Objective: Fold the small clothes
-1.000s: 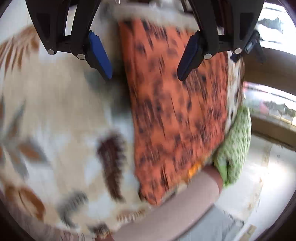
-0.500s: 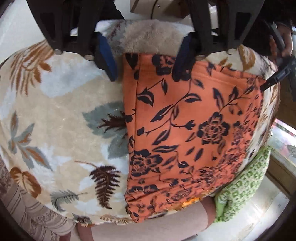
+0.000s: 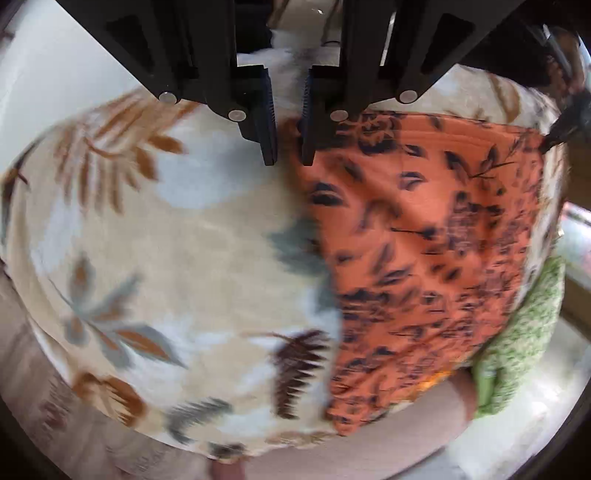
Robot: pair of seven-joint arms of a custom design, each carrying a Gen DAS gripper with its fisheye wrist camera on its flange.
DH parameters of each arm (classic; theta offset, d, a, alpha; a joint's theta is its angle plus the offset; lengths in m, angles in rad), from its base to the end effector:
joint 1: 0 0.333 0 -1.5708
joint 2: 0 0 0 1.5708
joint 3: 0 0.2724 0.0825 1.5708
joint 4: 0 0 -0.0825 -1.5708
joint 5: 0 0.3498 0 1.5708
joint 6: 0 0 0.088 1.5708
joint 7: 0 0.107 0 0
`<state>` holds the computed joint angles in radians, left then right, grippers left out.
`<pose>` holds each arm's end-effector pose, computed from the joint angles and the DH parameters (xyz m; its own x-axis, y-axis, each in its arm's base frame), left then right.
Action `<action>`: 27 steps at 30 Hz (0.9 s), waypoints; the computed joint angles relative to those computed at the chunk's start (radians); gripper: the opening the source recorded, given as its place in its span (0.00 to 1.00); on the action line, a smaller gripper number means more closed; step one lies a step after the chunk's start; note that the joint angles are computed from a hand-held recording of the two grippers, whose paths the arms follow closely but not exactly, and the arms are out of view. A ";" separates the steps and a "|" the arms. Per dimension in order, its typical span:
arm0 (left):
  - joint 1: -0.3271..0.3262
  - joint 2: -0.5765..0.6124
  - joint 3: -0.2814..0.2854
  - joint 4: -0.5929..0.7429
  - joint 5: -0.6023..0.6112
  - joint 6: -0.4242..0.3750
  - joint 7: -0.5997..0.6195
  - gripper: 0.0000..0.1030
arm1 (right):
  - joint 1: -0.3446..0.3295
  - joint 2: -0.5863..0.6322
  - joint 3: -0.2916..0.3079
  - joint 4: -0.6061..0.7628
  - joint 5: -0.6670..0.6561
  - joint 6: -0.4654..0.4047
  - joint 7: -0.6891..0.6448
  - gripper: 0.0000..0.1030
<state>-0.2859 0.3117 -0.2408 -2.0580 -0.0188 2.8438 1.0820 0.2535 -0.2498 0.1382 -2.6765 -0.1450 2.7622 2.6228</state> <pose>0.5156 -0.2918 0.3238 -0.0495 -0.9549 0.2928 -0.9281 -0.0644 -0.3668 0.3886 0.1652 0.3337 -0.4714 -0.8563 -0.2109 -0.8146 0.5144 -0.2679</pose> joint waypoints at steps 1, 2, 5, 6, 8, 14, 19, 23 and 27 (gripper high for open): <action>0.012 -0.006 -0.010 -0.009 -0.021 0.000 0.008 0.13 | 0.010 -0.014 -0.013 -0.017 0.024 0.015 -0.014 0.15; 0.034 -0.008 -0.033 -0.014 -0.060 0.001 0.038 0.15 | 0.021 -0.044 -0.025 -0.049 0.051 0.054 -0.031 0.15; 0.031 -0.017 -0.043 -0.022 -0.090 0.022 0.065 0.27 | 0.083 -0.104 -0.081 -0.120 0.166 0.203 -0.103 0.20; 0.031 -0.021 -0.048 -0.025 -0.095 0.038 0.077 0.32 | 0.109 -0.094 -0.105 -0.116 0.204 0.230 -0.131 0.42; 0.023 -0.017 -0.051 -0.022 -0.100 0.066 0.089 0.56 | 0.087 -0.070 -0.072 -0.106 0.235 0.293 -0.126 0.86; -0.075 0.051 0.028 0.056 0.031 -0.010 0.014 0.41 | 0.168 0.105 -0.115 0.042 0.397 0.206 -0.306 0.54; 0.045 0.016 -0.084 0.008 -0.113 0.026 0.142 0.09 | 0.183 0.105 -0.100 0.040 0.530 0.205 -0.423 0.09; 0.157 -0.043 -0.196 -0.047 -0.364 0.095 0.321 0.09 | 0.277 0.041 -0.179 -0.007 0.850 0.259 -0.662 0.08; 0.123 -0.013 -0.155 -0.012 -0.411 0.066 0.347 0.09 | 0.309 0.019 -0.225 -0.016 1.009 0.274 -0.797 0.08</action>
<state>-0.1626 0.2987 -0.3954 -2.0703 -0.4302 2.9093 1.4295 0.5622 -0.2306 -0.0865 -2.6924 0.8643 3.0362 1.8256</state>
